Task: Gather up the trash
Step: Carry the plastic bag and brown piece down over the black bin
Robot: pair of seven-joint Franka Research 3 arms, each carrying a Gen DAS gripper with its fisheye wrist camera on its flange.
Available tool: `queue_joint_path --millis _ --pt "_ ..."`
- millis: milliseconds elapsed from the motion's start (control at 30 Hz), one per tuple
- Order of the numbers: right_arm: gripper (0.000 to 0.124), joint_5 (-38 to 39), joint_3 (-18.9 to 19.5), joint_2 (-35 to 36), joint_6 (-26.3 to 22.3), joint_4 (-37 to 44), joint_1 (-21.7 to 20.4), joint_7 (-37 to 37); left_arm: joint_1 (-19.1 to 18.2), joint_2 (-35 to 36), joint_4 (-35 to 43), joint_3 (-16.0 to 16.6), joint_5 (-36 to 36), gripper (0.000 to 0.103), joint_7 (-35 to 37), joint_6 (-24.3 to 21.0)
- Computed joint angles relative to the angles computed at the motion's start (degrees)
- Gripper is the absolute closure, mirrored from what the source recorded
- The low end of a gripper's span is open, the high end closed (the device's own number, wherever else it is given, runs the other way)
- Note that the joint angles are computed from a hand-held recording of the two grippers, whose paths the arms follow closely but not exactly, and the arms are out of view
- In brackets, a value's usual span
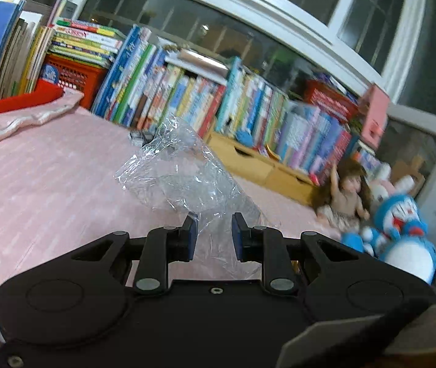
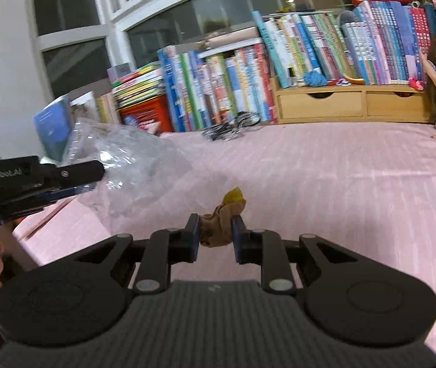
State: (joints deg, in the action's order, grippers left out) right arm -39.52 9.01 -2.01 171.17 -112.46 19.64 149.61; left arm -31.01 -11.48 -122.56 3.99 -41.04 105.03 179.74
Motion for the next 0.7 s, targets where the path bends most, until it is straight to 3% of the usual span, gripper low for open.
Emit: queue_joint_path --millis 100,233,567,700 --pt "0.097 0.0 1.3 -3.3 0.6 -4.1 0.0 0.2 -1.7 -5.4 -5.8 1.3 -0.7 0.081 1.9 -1.0" --pt "0.097 2.3 4.0 -7.5 0.9 -9.3 -1.1 -2.4 2.1 -12.6 -14.5 -1.7 6.2 0.081 -1.3 -0.5" --pt "0.097 10.3 10.6 -13.8 0.4 -17.6 -3.9 -8.4 6.8 -25.5 -25.4 -3.5 17.7 0.081 -8.6 -9.6" --pt "0.097 14.7 13.0 -14.7 0.4 -20.0 -4.8 -9.7 6.1 -28.8 -27.9 -2.9 21.8 0.081 -10.1 -13.9"
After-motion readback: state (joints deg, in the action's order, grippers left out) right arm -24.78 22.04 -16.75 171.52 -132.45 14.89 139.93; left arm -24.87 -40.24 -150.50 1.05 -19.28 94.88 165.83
